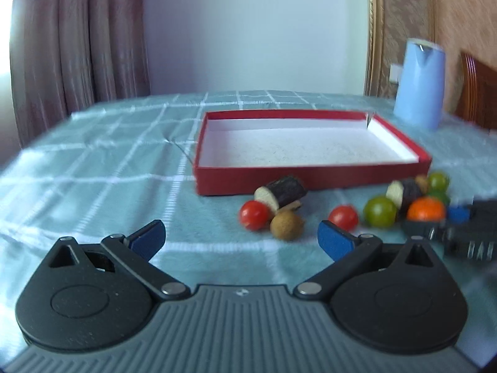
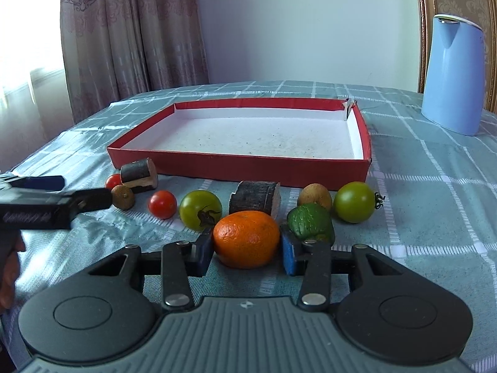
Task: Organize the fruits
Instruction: 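Move both grippers toward the fruits in front of the red tray, then grasp the brown longan with the left gripper while the right gripper grasps the mandarin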
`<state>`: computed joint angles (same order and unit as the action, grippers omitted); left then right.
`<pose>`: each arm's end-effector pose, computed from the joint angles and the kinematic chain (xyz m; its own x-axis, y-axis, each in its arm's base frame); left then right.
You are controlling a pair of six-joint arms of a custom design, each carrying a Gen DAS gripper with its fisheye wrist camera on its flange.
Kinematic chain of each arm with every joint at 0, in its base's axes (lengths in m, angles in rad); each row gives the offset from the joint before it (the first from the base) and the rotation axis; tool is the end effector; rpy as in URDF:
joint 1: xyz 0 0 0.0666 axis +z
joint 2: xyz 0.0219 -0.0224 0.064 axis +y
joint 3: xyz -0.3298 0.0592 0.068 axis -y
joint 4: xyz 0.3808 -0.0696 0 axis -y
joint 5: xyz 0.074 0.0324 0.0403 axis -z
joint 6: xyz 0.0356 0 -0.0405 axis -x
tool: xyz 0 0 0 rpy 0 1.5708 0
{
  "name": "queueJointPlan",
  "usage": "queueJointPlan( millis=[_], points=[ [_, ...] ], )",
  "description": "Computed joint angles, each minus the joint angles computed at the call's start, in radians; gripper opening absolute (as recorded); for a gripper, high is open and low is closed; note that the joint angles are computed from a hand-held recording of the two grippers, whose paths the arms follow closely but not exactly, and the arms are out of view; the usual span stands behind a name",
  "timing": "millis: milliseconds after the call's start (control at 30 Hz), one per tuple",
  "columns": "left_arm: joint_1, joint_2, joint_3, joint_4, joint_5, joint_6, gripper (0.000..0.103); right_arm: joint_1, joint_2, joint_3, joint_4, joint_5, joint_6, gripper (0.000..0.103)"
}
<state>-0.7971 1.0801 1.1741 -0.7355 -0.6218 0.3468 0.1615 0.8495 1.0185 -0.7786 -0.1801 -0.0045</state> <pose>0.2856 -0.2633 0.4275 -0.4800 0.0960 -0.8720 0.0980 0.9936 0.0555 0.3147 0.0573 0.4246 -0.5665 -0.0878 -0.8194 -0.3006 0.9478 0.1062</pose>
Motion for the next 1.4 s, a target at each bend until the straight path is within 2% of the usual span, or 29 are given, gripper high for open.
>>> queueJointPlan(
  millis=[100,133,167,267,500,667,700,800,833,867,933,1167,1400],
  points=[
    [-0.007,-0.013,-0.021,-0.026,-0.045,-0.035,0.101,-0.007,0.002,0.000,0.003,-0.014,-0.007,0.043],
    [-0.002,-0.012,-0.019,-0.037,-0.038,-0.026,0.092,-0.008,0.002,0.000,0.003,-0.015,-0.008,0.043],
    [0.007,-0.009,-0.010,-0.053,-0.013,-0.008,0.086,-0.009,0.002,-0.001,0.006,-0.016,-0.007,0.043],
    [0.029,0.003,0.011,-0.056,0.065,0.020,0.086,-0.008,0.002,-0.002,0.006,-0.017,-0.010,0.043],
    [-0.001,0.046,0.045,-0.026,0.087,-0.009,0.086,-0.015,0.001,-0.003,0.008,-0.028,-0.015,0.043],
    [0.010,0.094,0.097,-0.051,0.155,0.031,0.081,-0.020,0.001,-0.004,0.010,-0.037,-0.019,0.043],
    [0.013,0.102,0.103,-0.053,0.164,0.042,0.078,-0.021,0.002,-0.004,0.011,-0.040,-0.021,0.043],
    [0.018,0.115,0.113,-0.058,0.170,0.049,0.058,-0.023,0.001,-0.005,0.012,-0.044,-0.023,0.043],
    [0.020,0.116,0.112,-0.053,0.179,0.043,0.047,-0.023,0.001,-0.005,0.012,-0.044,-0.023,0.043],
    [0.019,0.122,0.117,-0.058,0.175,0.040,0.041,-0.024,0.001,-0.005,0.012,-0.045,-0.024,0.043],
    [0.015,0.126,0.117,-0.049,0.163,0.032,0.037,-0.026,0.001,-0.006,0.014,-0.048,-0.025,0.043],
    [0.022,0.145,0.121,-0.020,0.176,-0.007,0.037,-0.027,0.001,-0.006,0.014,-0.051,-0.028,0.043],
    [0.025,0.138,0.108,-0.003,0.179,-0.006,0.035,-0.020,0.000,-0.007,0.013,-0.038,-0.018,0.043]
  ],
)
